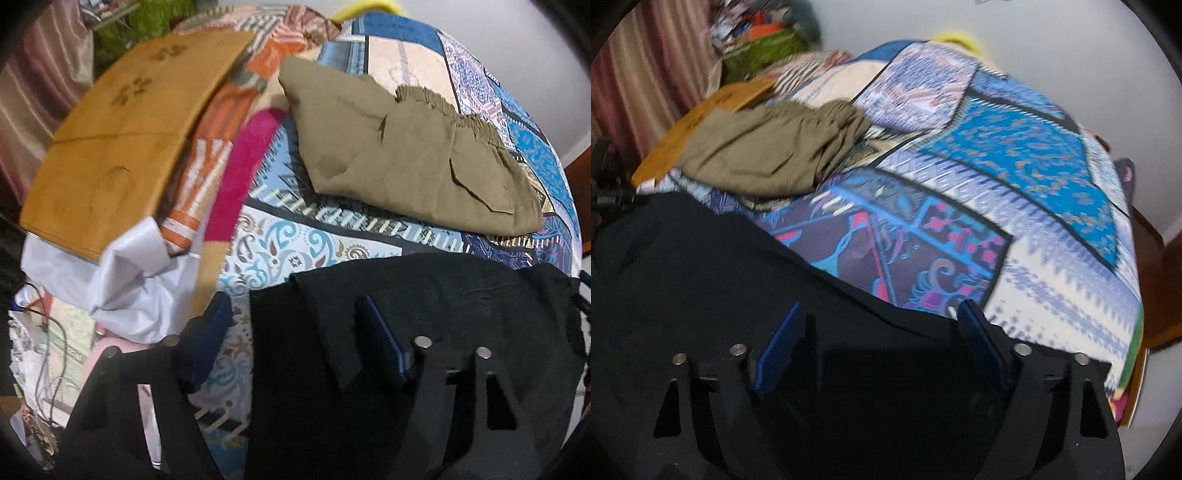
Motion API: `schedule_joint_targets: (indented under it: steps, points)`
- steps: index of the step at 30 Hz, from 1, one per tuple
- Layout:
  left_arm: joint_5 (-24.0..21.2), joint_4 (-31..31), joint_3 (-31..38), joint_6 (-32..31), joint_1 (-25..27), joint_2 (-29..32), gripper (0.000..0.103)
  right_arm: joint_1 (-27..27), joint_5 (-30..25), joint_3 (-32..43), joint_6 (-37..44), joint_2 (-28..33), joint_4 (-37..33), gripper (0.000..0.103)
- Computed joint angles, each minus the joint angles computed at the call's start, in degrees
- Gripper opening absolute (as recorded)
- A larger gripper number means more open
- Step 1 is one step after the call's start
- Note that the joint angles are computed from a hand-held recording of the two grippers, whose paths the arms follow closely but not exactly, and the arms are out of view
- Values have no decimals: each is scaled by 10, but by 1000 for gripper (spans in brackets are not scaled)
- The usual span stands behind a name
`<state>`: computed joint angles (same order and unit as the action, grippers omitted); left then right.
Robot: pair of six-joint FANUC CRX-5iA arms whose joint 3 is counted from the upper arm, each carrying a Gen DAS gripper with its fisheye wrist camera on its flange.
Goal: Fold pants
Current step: 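Lower both grippers onto the black pants' waistband and close them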
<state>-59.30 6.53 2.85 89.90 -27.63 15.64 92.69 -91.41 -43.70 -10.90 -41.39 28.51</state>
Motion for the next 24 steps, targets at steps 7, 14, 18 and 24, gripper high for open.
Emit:
schedule_joint_targets:
  steps: [7, 14, 18, 24]
  points:
    - [-8, 59, -4, -52, 11, 18, 37, -61, 59, 0, 84, 24, -21, 57]
    - [6, 15, 8, -38, -9, 0, 14, -46, 69, 4, 85, 22, -19, 9]
    - [16, -33, 33, -15, -27, -10, 12, -52, 61, 2, 87, 23, -5, 4]
    - [34, -45, 44, -10, -31, -42, 12, -12, 2, 11, 24, 12, 45, 4]
